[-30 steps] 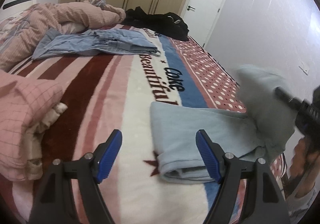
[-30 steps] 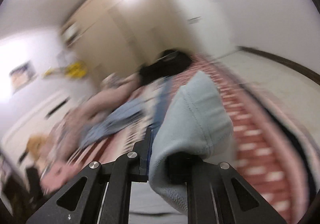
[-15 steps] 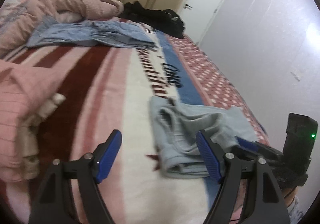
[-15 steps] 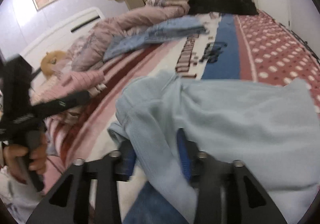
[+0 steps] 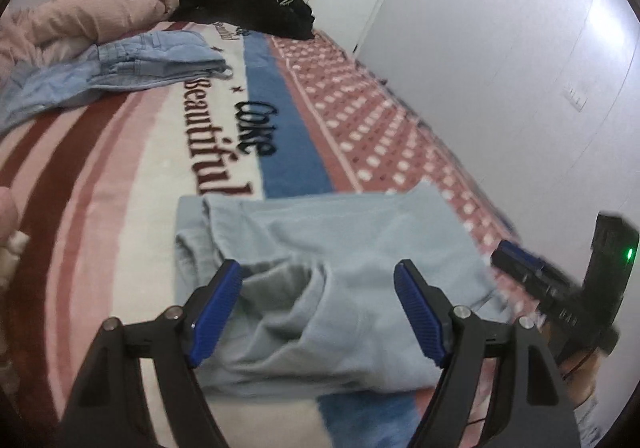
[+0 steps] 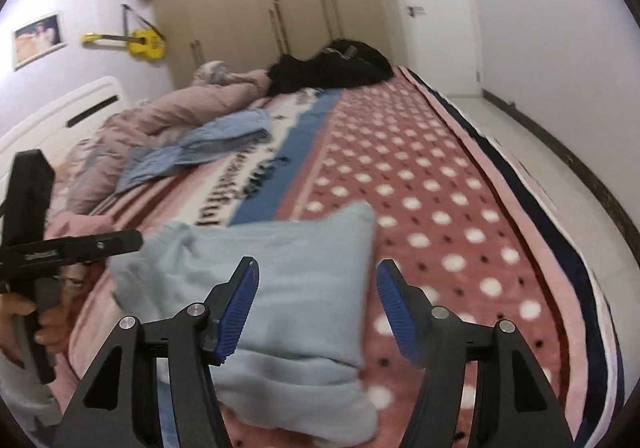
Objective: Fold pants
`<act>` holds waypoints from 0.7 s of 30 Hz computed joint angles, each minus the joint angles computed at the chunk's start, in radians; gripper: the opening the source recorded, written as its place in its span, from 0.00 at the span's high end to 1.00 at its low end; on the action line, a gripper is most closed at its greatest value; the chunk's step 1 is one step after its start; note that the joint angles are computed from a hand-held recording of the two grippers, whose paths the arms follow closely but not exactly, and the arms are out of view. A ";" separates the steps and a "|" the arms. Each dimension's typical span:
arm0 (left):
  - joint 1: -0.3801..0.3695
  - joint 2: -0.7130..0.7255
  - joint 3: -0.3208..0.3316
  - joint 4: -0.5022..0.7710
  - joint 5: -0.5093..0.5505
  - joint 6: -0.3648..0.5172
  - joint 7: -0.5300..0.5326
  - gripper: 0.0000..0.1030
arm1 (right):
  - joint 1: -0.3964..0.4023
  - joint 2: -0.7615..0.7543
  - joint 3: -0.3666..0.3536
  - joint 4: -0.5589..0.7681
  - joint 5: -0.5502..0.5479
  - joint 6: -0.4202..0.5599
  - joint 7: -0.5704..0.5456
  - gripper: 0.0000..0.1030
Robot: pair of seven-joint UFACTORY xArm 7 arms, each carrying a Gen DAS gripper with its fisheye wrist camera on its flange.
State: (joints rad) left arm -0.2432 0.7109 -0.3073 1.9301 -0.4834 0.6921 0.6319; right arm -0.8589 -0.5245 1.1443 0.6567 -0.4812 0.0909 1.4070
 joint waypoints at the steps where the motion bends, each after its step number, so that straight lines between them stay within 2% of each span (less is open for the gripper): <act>1: -0.009 -0.018 0.023 -0.033 0.022 -0.021 -0.010 0.30 | 0.000 0.010 -0.004 -0.011 0.002 -0.013 0.000 0.44; 2: -0.022 -0.041 0.053 -0.076 0.054 -0.048 -0.034 0.31 | 0.000 0.018 -0.005 -0.019 0.003 -0.022 0.000 0.44; 4: -0.013 -0.071 0.072 -0.148 0.086 -0.068 -0.054 0.31 | -0.006 0.025 0.001 -0.034 0.005 -0.041 -0.002 0.44; 9: 0.034 -0.110 0.062 -0.244 0.096 -0.040 -0.046 0.30 | -0.098 0.046 0.088 -0.039 0.043 -0.120 -0.011 0.44; 11: 0.040 -0.121 0.063 -0.260 0.099 -0.048 -0.047 0.29 | -0.105 0.044 0.094 -0.052 0.073 -0.147 -0.020 0.44; 14: 0.085 -0.144 0.021 -0.270 0.027 -0.051 -0.008 0.29 | -0.093 0.031 0.086 -0.064 0.118 -0.156 -0.041 0.44; 16: 0.119 -0.146 -0.013 -0.248 -0.041 -0.034 0.040 0.29 | -0.073 0.031 0.067 -0.070 0.140 -0.154 -0.063 0.44; 18: 0.140 -0.119 -0.031 -0.184 -0.105 0.022 0.065 0.29 | -0.069 0.038 0.064 -0.069 0.153 -0.155 -0.082 0.44; 21: 0.095 -0.035 0.004 -0.034 -0.094 0.074 0.003 0.30 | -0.099 0.045 0.097 -0.056 0.167 -0.162 -0.097 0.44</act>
State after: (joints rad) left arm -0.1480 0.6760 -0.3033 1.8960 -0.5772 0.7663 0.6353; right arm -0.9582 -0.4792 1.2410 0.6009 -0.3140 -0.0709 1.3100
